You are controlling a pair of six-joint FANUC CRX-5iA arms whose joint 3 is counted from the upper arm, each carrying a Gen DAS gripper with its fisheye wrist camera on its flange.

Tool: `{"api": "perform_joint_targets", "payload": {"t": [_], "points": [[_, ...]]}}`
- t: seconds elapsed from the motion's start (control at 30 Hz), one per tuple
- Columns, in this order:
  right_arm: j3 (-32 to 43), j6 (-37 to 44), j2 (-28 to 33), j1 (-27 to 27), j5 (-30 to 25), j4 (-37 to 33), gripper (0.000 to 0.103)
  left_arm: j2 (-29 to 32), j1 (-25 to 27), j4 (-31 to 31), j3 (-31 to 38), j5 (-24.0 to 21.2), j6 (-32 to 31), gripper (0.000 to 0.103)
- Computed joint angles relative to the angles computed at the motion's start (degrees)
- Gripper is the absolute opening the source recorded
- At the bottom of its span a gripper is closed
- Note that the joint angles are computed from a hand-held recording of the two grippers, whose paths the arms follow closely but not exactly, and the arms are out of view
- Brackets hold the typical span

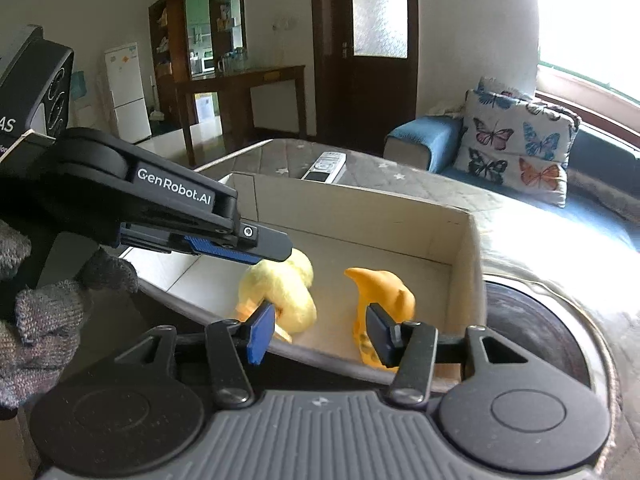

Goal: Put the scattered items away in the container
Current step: 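Withdraw both grippers from the box toward the small yellow duck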

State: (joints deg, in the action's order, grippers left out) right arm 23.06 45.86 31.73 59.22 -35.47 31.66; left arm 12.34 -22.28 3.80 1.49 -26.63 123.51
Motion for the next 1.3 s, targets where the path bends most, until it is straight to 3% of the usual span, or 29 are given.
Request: {"api": "perform_joint_targets", "payload": {"t": [0.57, 0.67, 0.87, 1.3], "points": [[-24.87, -25.99, -13.70, 2.84, 3.52, 21.33, 0.066, -2.33, -7.07, -9.11, 0.70, -2.61, 6.77, 0.029], [-27.41, -29.14, -15.14, 3.29, 2.97, 23.18, 0.071, -1.99, -8.05, -8.94, 0.79, -3.01, 6.59, 0.029], [-30.52, -33.59, -16.96, 4.01, 1.98, 24.85, 0.072, -1.15, -9.53, -8.64, 1.09, -3.88, 6.74, 0.029], [-35.03, -40.24, -19.35, 5.78, 1.05, 26.70, 0.084, -0.09, -12.65, -13.82, 3.26, -7.88, 11.89, 0.029]]}}
